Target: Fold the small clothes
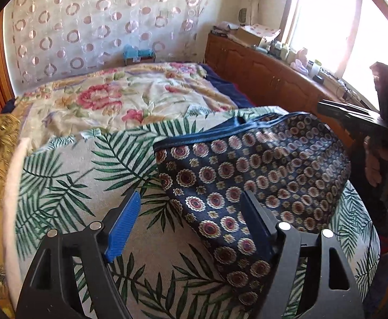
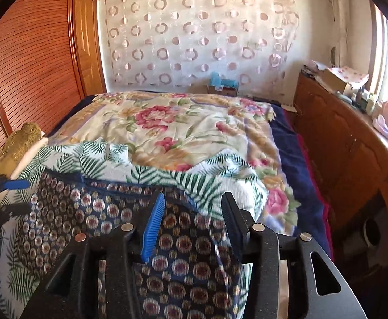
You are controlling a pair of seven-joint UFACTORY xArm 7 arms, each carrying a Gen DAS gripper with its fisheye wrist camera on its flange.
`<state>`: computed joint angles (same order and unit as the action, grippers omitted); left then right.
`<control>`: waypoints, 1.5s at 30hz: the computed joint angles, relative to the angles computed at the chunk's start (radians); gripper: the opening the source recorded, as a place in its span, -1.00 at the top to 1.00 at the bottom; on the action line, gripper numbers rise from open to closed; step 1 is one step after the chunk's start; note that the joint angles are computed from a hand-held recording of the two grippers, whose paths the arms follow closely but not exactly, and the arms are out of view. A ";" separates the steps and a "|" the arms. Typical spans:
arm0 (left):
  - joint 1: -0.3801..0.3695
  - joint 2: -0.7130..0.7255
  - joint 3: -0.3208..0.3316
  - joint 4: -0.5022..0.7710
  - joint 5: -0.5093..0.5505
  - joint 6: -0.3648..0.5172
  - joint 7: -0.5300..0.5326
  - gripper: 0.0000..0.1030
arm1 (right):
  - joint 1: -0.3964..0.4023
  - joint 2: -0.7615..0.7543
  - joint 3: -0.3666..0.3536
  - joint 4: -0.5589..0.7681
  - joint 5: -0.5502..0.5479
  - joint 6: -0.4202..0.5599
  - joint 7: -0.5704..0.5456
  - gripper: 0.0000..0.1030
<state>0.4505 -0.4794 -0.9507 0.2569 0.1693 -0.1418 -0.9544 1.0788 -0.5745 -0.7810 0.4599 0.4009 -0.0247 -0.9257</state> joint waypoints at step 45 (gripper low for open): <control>-0.221 -0.009 0.087 -0.059 -0.388 -0.150 0.284 0.90 | -0.396 0.058 0.325 0.008 0.547 0.291 -0.427 0.80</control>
